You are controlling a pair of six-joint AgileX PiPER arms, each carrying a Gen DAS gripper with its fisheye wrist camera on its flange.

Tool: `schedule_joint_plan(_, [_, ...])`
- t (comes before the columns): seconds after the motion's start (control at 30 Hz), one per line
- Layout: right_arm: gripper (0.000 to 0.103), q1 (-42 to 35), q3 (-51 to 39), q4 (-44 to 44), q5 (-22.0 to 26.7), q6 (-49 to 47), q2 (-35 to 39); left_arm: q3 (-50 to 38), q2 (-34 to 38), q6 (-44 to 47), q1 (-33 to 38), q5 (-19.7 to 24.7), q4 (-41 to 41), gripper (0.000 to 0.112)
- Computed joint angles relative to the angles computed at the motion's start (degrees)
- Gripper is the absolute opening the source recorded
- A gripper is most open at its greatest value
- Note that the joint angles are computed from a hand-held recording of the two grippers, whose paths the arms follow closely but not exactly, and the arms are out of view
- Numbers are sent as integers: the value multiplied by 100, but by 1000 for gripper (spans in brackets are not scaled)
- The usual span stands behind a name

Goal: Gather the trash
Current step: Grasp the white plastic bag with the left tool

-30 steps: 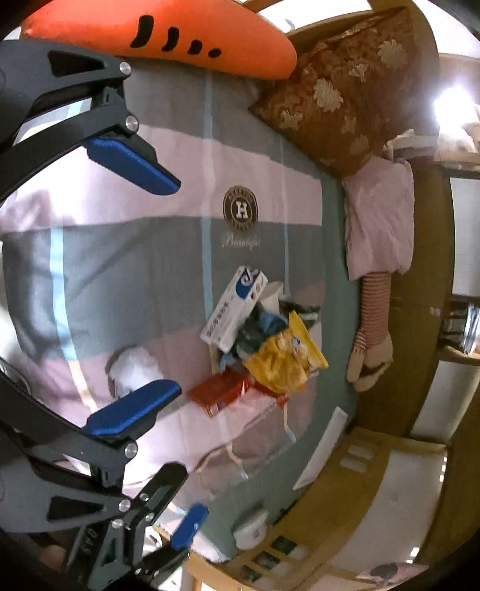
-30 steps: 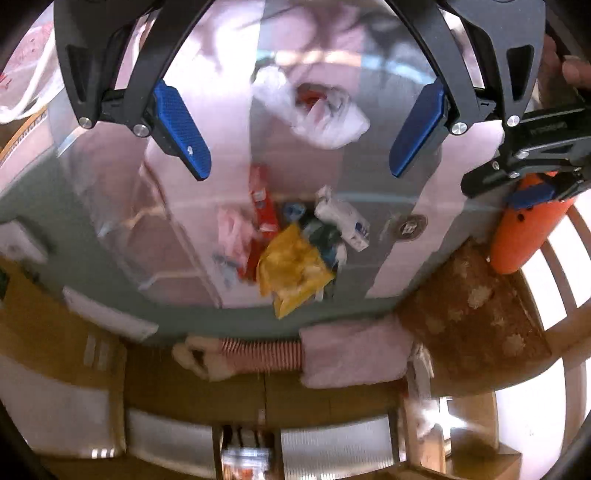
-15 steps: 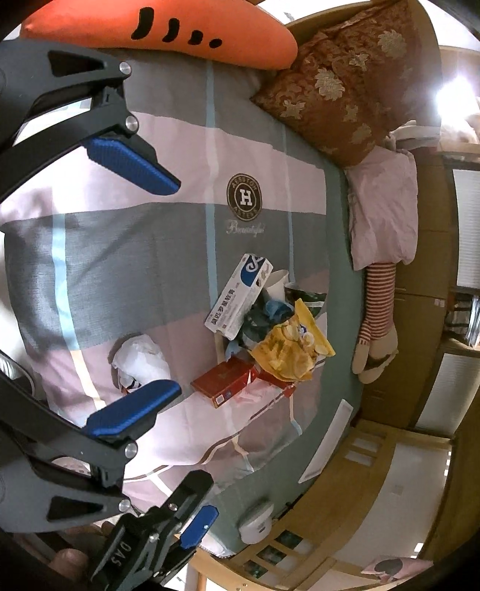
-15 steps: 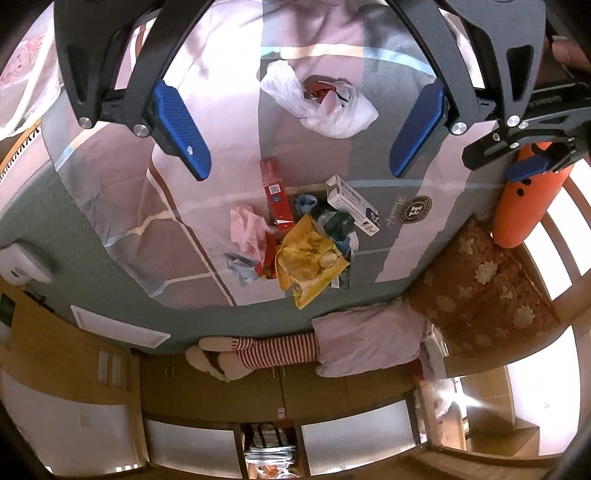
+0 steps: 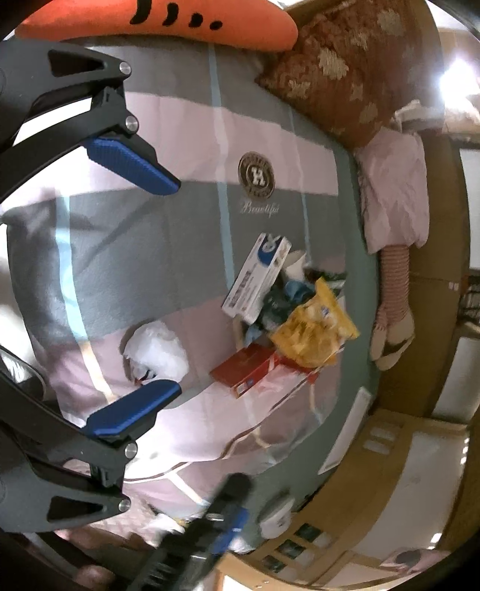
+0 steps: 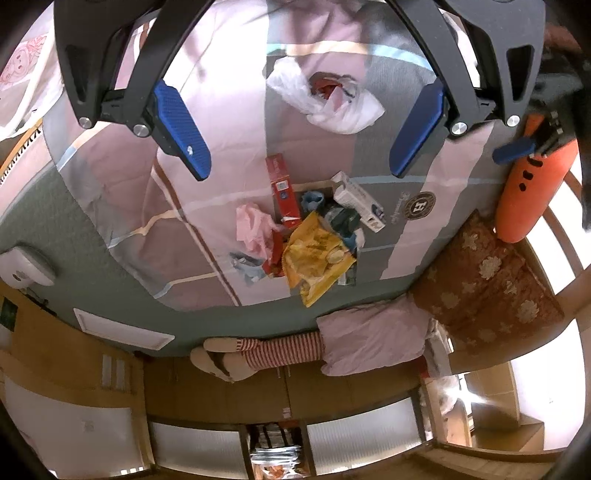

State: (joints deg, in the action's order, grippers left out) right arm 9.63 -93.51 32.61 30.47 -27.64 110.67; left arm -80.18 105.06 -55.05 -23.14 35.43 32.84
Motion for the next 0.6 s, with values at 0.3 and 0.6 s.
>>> schedule_joint_plan(0.3, [95,-68,-1533,-957,770,1107,958,-1264,1333,906,-516,322,-25,99])
schedule_joint_plan(0.6, [95,160,-3527,-2068,1682,1893,2217,-2401,2371,2569,-52,727,-2088,28])
